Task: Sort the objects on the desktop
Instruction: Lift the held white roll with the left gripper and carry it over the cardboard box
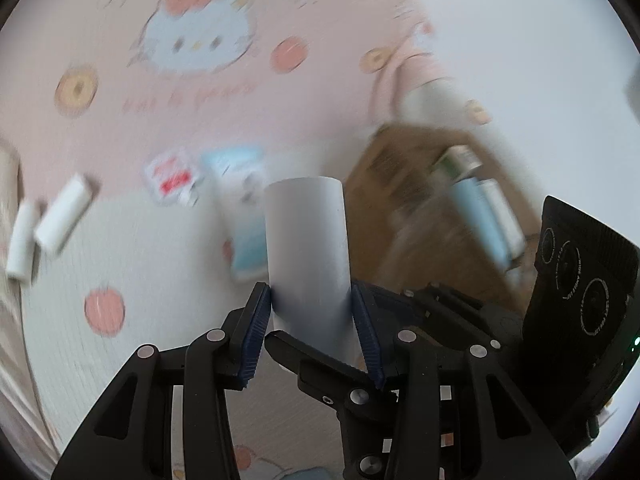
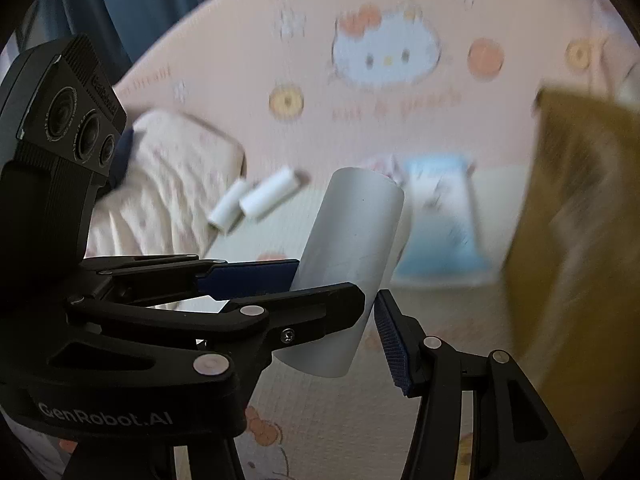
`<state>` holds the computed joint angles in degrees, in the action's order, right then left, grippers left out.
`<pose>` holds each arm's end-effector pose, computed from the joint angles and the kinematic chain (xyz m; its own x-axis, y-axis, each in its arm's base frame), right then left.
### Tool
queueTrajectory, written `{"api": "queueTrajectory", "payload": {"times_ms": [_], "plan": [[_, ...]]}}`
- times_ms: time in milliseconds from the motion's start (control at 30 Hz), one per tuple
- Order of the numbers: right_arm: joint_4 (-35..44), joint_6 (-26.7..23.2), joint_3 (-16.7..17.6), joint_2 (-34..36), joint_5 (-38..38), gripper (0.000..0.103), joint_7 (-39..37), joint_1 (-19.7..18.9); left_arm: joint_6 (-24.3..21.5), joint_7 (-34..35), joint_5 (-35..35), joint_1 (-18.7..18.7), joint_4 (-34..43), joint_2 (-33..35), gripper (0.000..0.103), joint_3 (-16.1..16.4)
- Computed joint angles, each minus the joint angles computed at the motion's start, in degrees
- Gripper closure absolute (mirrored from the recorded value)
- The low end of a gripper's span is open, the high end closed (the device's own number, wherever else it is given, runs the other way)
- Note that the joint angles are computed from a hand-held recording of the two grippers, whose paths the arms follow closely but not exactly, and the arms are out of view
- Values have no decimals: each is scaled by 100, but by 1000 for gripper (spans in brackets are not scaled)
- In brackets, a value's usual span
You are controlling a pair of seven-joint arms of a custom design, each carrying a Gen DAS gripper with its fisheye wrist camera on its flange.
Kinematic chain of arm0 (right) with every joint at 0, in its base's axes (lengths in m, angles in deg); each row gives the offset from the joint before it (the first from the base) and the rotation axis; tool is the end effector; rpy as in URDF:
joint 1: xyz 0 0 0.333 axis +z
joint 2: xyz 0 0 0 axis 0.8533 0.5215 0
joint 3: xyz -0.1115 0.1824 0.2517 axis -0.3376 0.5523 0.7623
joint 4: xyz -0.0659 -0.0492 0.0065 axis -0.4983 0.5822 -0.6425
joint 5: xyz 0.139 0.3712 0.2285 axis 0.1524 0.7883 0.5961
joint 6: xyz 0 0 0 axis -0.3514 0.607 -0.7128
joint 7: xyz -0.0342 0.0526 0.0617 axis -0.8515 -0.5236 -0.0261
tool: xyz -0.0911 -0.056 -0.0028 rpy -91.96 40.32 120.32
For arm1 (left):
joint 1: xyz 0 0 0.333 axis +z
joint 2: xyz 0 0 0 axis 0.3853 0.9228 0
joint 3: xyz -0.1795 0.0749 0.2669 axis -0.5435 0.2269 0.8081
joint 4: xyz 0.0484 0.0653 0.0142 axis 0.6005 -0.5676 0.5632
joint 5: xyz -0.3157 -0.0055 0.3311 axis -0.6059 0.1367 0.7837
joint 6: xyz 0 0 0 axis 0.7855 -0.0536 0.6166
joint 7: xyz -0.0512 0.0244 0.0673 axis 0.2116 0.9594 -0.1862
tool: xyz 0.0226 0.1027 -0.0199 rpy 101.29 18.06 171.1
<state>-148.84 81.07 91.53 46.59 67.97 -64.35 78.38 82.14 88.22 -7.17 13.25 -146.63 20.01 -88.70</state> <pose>0.5767 0.3168 0.4073 0.8656 -0.4016 -0.2991 -0.4903 -0.5582 -0.6694 0.4792 -0.2538 0.4516 0.2641 -0.8911 0.3690 -0.7035 -0.4397 -0.5584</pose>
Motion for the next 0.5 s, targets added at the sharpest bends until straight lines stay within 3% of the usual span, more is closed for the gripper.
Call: {"api": "queueTrajectory", "payload": {"times_ms": [300, 500], "plan": [[120, 788, -120, -511, 448, 52, -426, 40, -22, 338, 794, 167, 1206, 535, 57, -61], [627, 1010, -227, -297, -65, 52, -105, -45, 24, 1163, 335, -122, 2125, 1316, 57, 169]]}}
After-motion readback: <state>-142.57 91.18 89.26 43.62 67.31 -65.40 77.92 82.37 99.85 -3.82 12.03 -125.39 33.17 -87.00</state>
